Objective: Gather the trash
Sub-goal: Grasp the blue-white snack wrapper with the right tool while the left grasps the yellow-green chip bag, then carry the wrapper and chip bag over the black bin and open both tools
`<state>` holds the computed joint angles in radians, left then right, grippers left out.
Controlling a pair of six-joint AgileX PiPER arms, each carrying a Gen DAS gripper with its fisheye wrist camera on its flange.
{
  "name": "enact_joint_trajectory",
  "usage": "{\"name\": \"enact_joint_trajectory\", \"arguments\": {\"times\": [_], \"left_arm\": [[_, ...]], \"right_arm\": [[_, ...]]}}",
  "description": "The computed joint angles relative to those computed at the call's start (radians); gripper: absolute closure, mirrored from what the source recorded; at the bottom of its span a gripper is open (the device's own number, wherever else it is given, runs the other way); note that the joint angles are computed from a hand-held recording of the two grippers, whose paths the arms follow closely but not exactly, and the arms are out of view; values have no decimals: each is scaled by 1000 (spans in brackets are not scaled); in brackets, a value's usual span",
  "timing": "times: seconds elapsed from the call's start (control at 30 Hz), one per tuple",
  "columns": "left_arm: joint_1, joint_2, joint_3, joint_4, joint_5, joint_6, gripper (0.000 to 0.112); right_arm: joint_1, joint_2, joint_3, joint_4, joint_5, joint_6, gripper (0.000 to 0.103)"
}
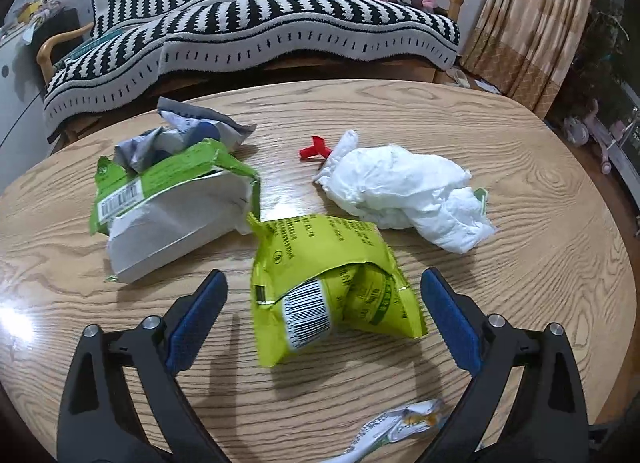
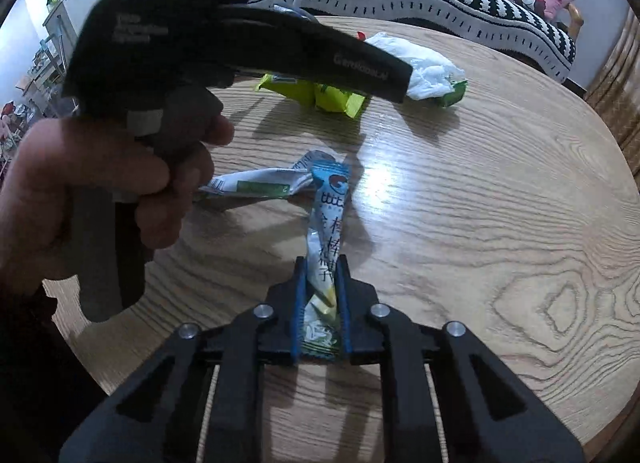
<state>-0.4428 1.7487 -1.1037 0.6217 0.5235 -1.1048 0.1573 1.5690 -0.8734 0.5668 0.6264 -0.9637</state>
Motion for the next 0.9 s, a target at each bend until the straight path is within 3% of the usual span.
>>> {"name": "enact_joint_trajectory", "arguments": {"times": [0.03,0.07,0.17,0.3,0.43,0.57,0.77,0.9], "left_arm": [[3,-4,5,-9,-10,1,44],[6,-6,5,-38,-13,20,49],[2,-24,16,-35,-1,-6,53],[-34,-52,-1,-27,85,-30,53],[-104,-101,-19,10,149,-87,53],[-217,-104,-86,50,189,-136,53],[-419,61,-348,59,220,-123,53],[-542,280,-657,-10,247,11,53]], "right_arm": [[-9,-6,1,6,5,-11,88],[-25,-17,1,15,14,-23,88],[-86,-45,12,48,45,-75,88],[-210,-71,-1,87,111,-153,88],[-376,-49,-69,123,191,-221,88],[-625,20,-187,154,298,-292,88],[-911,254,-478,149,384,-275,88],[-1069,436,-724,123,441,-213,88]]}}
